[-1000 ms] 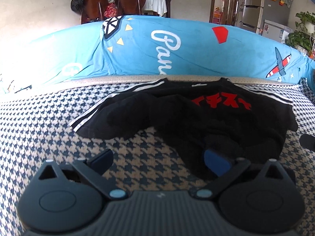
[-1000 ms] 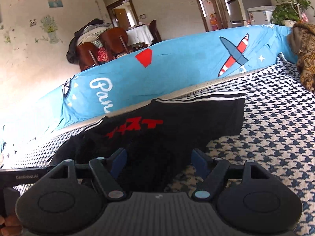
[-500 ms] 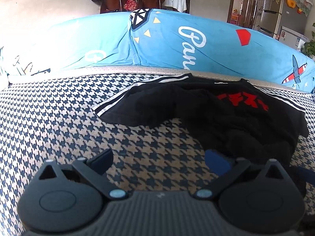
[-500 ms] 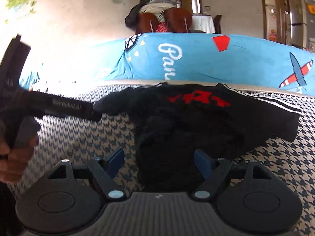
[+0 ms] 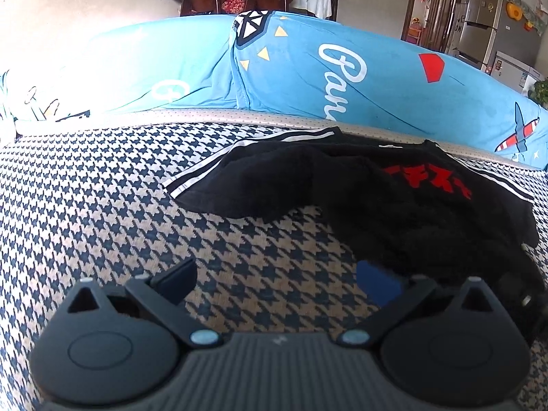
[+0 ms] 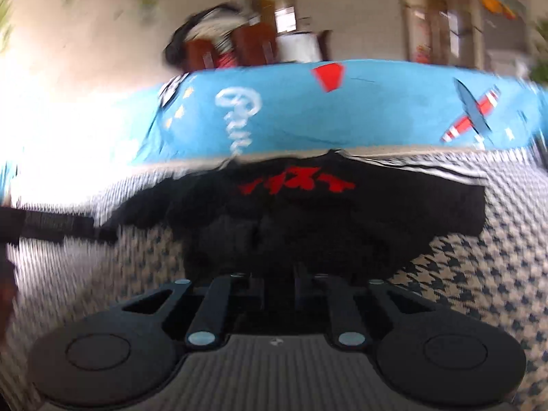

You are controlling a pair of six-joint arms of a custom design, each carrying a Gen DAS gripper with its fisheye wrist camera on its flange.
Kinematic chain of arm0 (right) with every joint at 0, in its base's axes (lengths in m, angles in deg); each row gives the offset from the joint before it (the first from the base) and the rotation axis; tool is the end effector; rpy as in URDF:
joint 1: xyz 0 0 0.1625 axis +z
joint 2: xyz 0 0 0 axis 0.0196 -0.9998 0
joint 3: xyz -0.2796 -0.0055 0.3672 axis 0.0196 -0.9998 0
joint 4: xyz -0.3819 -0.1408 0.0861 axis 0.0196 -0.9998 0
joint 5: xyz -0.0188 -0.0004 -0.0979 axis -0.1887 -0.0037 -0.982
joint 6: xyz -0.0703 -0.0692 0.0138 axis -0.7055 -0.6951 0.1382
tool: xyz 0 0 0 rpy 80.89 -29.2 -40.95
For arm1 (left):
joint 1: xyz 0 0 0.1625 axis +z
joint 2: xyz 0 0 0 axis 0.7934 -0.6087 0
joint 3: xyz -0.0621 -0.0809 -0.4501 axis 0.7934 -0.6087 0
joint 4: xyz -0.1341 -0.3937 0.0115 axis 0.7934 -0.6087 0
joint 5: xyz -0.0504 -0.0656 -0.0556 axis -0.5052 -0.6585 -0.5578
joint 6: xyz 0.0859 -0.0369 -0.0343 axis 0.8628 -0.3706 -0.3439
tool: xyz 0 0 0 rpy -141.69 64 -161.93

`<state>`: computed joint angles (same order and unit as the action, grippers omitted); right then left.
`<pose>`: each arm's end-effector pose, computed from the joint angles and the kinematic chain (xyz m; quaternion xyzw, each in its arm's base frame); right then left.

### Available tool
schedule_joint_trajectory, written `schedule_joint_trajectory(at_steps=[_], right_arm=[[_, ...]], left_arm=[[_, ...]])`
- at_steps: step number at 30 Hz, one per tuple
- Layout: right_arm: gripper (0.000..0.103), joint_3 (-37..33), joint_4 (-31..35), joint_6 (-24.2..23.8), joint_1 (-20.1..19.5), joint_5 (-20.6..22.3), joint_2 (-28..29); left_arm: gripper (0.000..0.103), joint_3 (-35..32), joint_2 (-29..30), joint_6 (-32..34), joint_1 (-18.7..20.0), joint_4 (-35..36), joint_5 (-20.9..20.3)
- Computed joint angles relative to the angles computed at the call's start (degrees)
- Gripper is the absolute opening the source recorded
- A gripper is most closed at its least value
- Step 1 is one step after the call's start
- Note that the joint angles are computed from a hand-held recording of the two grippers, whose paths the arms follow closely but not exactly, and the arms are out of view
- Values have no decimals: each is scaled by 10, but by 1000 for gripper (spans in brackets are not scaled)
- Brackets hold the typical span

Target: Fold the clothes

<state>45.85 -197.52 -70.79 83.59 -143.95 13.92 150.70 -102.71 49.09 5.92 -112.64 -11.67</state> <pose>0.0505 -0.7721 0.1963 0.1860 -0.8508 0.4430 0.2129 -0.2394 -0.7973 0.0764 0.0870 0.8637 -0.3590 0.3430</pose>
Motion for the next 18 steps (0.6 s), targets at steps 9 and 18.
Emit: schedule_joint_trajectory(at_steps=[9,18], right_arm=[[23,-44,-26,117,5,-89,16],[51,-16,-87,107,2,-56,-4]], left_arm=[[103,-9,5,-13,2,25,-4],[103,-7,3,-18,1,24,-2]])
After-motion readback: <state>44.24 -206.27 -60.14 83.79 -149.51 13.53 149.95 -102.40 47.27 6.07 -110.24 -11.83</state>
